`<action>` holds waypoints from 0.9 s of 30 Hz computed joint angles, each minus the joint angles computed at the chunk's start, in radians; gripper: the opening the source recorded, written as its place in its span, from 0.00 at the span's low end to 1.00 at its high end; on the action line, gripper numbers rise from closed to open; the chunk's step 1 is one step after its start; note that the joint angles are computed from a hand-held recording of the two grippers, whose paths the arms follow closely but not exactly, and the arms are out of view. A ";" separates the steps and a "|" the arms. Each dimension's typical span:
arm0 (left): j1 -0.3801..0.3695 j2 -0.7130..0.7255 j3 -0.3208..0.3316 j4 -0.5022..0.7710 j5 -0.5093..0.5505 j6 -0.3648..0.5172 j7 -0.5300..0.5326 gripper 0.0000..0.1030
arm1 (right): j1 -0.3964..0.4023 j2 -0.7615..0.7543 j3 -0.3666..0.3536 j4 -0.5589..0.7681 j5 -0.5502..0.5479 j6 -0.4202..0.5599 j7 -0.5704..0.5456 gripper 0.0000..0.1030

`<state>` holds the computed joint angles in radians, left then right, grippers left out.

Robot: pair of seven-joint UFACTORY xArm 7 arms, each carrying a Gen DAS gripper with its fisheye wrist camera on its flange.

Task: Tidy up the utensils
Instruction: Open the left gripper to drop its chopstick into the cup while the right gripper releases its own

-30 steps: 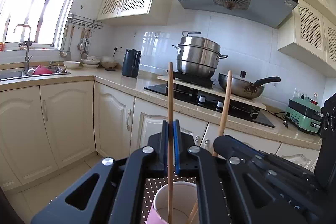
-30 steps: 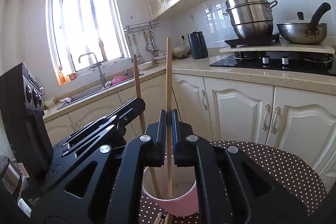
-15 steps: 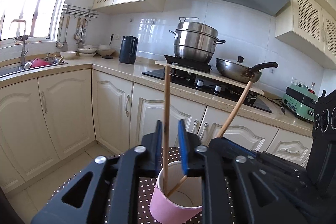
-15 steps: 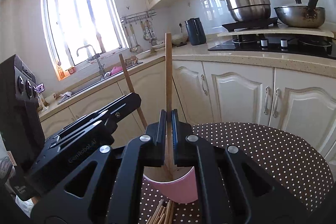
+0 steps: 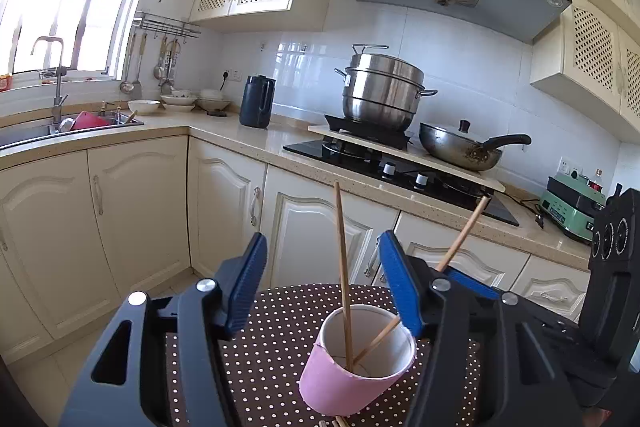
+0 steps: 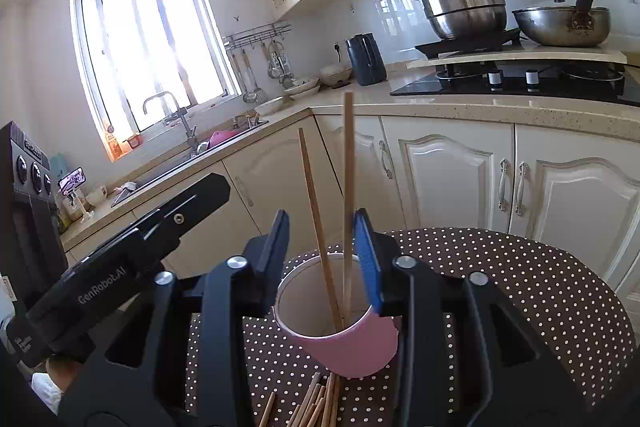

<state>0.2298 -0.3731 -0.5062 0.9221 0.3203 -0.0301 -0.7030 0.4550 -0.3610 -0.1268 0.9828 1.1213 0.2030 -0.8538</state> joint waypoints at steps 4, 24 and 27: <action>-0.052 -0.042 0.055 -0.022 -0.026 0.015 0.014 0.62 | -0.008 -0.034 0.012 -0.018 -0.032 -0.006 0.032 0.48; -0.251 -0.374 0.218 -0.148 -0.150 0.220 0.126 0.71 | -0.038 -0.318 0.050 -0.164 -0.404 -0.035 0.363 0.66; -0.279 -0.412 0.225 -0.161 -0.160 0.274 0.151 0.71 | -0.065 -0.356 0.067 -0.190 -0.463 -0.013 0.417 0.66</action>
<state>-0.0493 -0.7851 -0.2813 0.7606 0.1604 0.2440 -0.5520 0.3902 -0.7173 -0.0602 0.7930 0.6586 0.1900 -0.4368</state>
